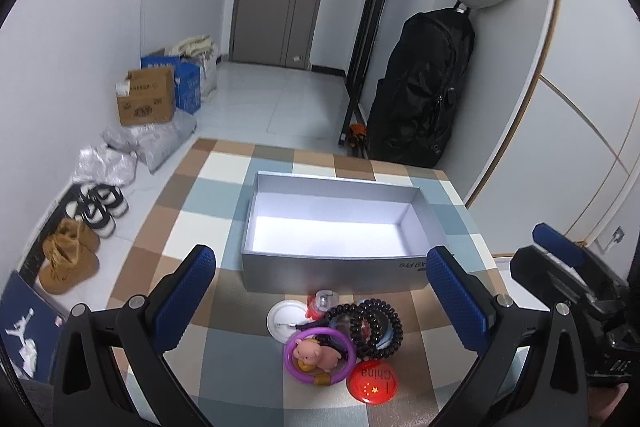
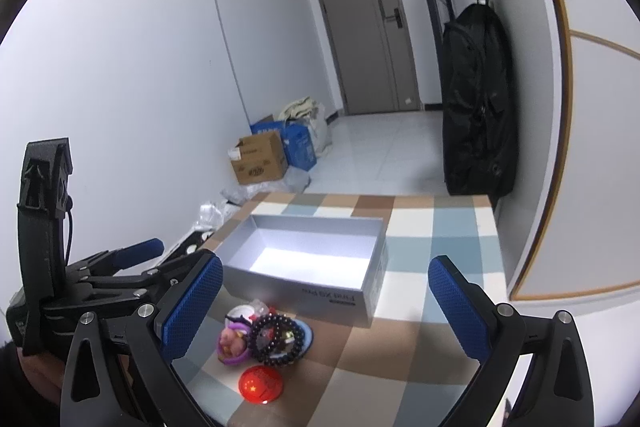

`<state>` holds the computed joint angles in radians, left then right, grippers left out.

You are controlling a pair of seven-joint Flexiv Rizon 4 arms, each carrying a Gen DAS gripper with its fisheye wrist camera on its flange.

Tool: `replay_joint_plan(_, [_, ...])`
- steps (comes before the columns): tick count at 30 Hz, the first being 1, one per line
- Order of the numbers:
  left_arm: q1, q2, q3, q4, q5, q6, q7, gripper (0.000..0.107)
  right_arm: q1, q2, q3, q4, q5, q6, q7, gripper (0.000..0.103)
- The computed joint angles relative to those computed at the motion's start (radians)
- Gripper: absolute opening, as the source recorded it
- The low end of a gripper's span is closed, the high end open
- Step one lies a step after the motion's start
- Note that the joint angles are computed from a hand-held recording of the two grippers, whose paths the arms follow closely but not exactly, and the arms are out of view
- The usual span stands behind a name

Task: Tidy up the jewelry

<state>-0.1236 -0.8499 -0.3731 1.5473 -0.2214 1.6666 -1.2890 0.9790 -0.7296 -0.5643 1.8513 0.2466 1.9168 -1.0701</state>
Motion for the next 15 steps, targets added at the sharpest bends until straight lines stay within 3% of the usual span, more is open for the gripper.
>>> replay_joint_plan(6, [0.064, -0.008, -0.055, 0.005, -0.034, -0.05, 0.002, 0.102, -0.117, 0.027, 0.137, -0.026, -0.087, -0.056, 0.019, 0.103])
replay_joint_plan(12, [0.023, -0.004, 0.038, -0.026, -0.09, -0.134, -0.044, 0.102, -0.284, 0.03, 0.334, -0.068, -0.24, -0.144, 0.048, 0.101])
replay_joint_plan(15, [-0.001, -0.003, 0.086, -0.042, -0.115, -0.18, -0.076, 0.102, -0.38, 0.013, 0.447, -0.106, -0.32, -0.215, 0.063, 0.092])
